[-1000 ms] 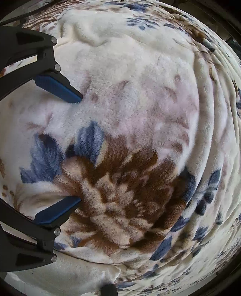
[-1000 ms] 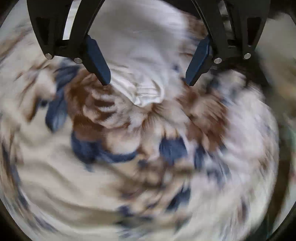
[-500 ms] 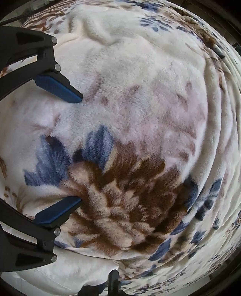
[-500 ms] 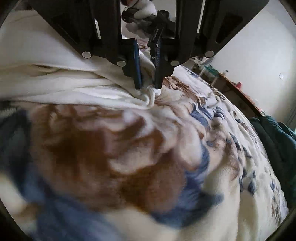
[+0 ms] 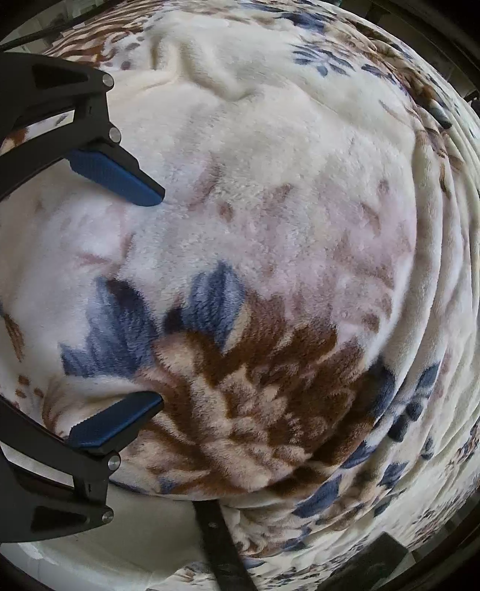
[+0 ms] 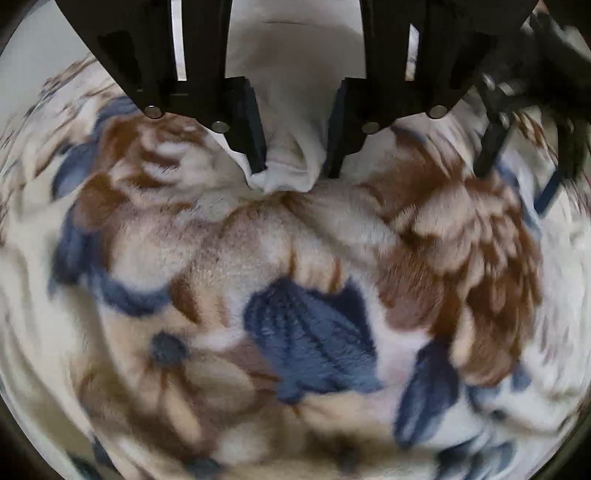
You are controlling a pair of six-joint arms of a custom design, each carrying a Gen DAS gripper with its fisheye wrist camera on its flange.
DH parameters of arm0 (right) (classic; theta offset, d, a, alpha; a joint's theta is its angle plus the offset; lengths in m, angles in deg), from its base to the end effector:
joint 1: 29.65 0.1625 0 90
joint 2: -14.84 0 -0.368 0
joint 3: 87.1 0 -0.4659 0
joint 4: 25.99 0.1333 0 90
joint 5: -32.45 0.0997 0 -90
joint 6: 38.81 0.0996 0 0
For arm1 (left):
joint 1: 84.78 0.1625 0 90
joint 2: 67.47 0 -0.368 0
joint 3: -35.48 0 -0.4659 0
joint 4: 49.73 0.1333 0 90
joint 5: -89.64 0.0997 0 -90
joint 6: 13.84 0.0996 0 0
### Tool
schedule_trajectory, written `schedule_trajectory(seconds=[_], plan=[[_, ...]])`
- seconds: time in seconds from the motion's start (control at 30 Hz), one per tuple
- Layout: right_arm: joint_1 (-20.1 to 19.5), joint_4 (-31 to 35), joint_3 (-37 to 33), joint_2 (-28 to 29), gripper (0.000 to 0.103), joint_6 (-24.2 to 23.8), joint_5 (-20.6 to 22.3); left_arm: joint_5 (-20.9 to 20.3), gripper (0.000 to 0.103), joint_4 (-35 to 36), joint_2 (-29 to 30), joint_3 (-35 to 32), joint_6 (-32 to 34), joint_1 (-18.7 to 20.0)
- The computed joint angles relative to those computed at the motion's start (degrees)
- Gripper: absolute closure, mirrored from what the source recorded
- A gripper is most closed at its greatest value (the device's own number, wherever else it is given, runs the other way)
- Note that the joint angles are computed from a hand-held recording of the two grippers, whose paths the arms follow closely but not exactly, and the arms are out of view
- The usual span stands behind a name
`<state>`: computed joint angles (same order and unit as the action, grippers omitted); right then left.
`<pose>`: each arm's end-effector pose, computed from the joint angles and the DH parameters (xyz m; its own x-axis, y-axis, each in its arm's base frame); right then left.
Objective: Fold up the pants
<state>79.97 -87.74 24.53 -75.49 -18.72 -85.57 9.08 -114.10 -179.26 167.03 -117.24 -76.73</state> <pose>0.2258 -0.3757 0.2283 -0.7430 -0.3847 0.5476 0.0398 0.7914 0.6100 -0.2780 -0.1904 0.2067 -0.6712 -0.3258 -0.6658 -0.1831 0.9433 -0.2770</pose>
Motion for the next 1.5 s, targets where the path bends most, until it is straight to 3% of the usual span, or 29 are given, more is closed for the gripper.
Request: schedule_trajectory(seconds=[0.1, 0.17, 0.23, 0.3, 0.37, 0.43, 0.5, 0.63, 0.67, 0.7, 0.73, 0.8, 0.87, 1.0, 1.03, 1.07, 1.1, 1.13, 1.2, 1.27, 1.33, 1.43, 1.5], plan=[[-6.43, -3.57, -0.85, -4.38, 0.074, 2.71, 12.66, -0.26, 0.0, 0.37, -1.16, 0.59, -1.36, -0.86], [-14.95, -7.14, 1.59, -11.56, 0.077, 7.67, 22.79, -0.52, 0.0, 0.31, -2.0, 1.22, -2.01, -0.86], [-23.82, -11.36, 6.81, -20.67, 0.079, 13.82, 29.86, -0.58, 0.0, 0.4, -2.42, 1.48, -2.7, -0.97], [-27.24, -12.44, 9.11, -24.1, 0.079, 14.9, 32.17, -0.75, 0.0, 0.38, -2.47, 1.43, -3.04, -1.01], [-23.17, -11.8, 6.89, -20.9, 0.067, 10.67, 29.59, -0.71, 0.0, 0.48, -2.52, 1.32, -3.45, -1.53], [-16.64, -10.4, 0.7, -13.93, 0.029, 6.65, 25.58, -0.55, 0.0, 0.79, -2.78, 1.52, -3.06, -1.64], [-10.38, -9.62, -5.38, -7.65, 0.022, 2.32, 20.48, -0.11, 0.0, 1.41, -3.01, 1.51, -3.01, -1.53], [-3.86, -1.06, -10.15, 0.92, 0.026, 0.46, 10.72, -1.21, 0.0, 1.67, -2.41, 0.83, -4.97, -3.15], [-2.93, 0.89, -9.68, 1.95, 0.034, 0.31, 8.79, -1.35, 0.0, 1.56, -2.59, 0.8, -5.17, -3.4], [-1.99, 2.14, -9.16, 3.07, 0.071, 0.24, 6.49, -1.65, 0.0, 1.35, -2.7, 0.85, -5.2, -3.73], [-1.02, 3.05, -7.98, 3.71, 0.074, 0.64, 3.1, -2.11, 0.0, 1.44, -2.74, 0.75, -5.36, -4.3], [-0.62, 0.2, -6.64, 2.45, 0.077, 1.54, 2.73, -2.66, 0.0, 0.94, -2.87, 0.85, -5.73, -5.65], [-2.45, -2.96, -5.57, -0.15, 0.077, 3.82, 7.56, -2.76, 0.0, -0.19, -3.32, 1.19, -6.24, -7.24], [-14.96, -9.75, -0.48, -10.58, 0.078, 11.25, 20.1, -5.99, 0.0, -2.94, -5.23, 1.63, -9.0, -10.66], [-16.46, -10.09, 0.33, -11.7, 0.076, 10.13, 21.86, -6.78, 0.0, -4.67, -6.13, 1.99, -10.06, -11.59], [-15.98, -9.95, -0.16, -11.49, 0.071, 8.42, 21.86, -7.64, 0.0, -6.98, -7.05, 2.35, -11.72, -12.94], [-14.65, -10.14, 0.34, -11.94, 0.057, 6.69, 21.5, -8.26, 0.0, -8.49, -7.21, 2.37, -13.03, -13.97], [-12.72, -10.11, -0.76, -12.19, 0.036, 3.97, 22.22, -8.9, 0.0, -10.89, -7.43, 2.5, -14.75, -15.35], [-9.65, -10.18, -2.71, -13.67, 0.018, 0.65, 23.86, -9.58, 0.0, -14.82, -7.26, 2.75, -16.63, -16.88], [-5.93, -10.16, -3.73, -17.24, 0.018, -1.36, 22.36, -9.79, 0.0, -17.74, -4.76, 1.8, -16.38, -17.95], [-2.01, -8.12, -6.44, -19.51, 0.017, -0.19, 15.47, -9.41, 0.0, -18.71, -1.52, -0.05, -12.51, -16.96], [-2.5, -1.33, -6.42, -28.74, 0.017, -0.12, 7.55, -6.76, 0.0, -21.52, 1.57, -1.03, -8.49, -15.23], [-6.92, 1.69, -3.17, -36.3, 0.017, -1.24, 4.48, -2.98, 0.0, -25.14, 1.41, 0.47, -7.46, -14.33]])
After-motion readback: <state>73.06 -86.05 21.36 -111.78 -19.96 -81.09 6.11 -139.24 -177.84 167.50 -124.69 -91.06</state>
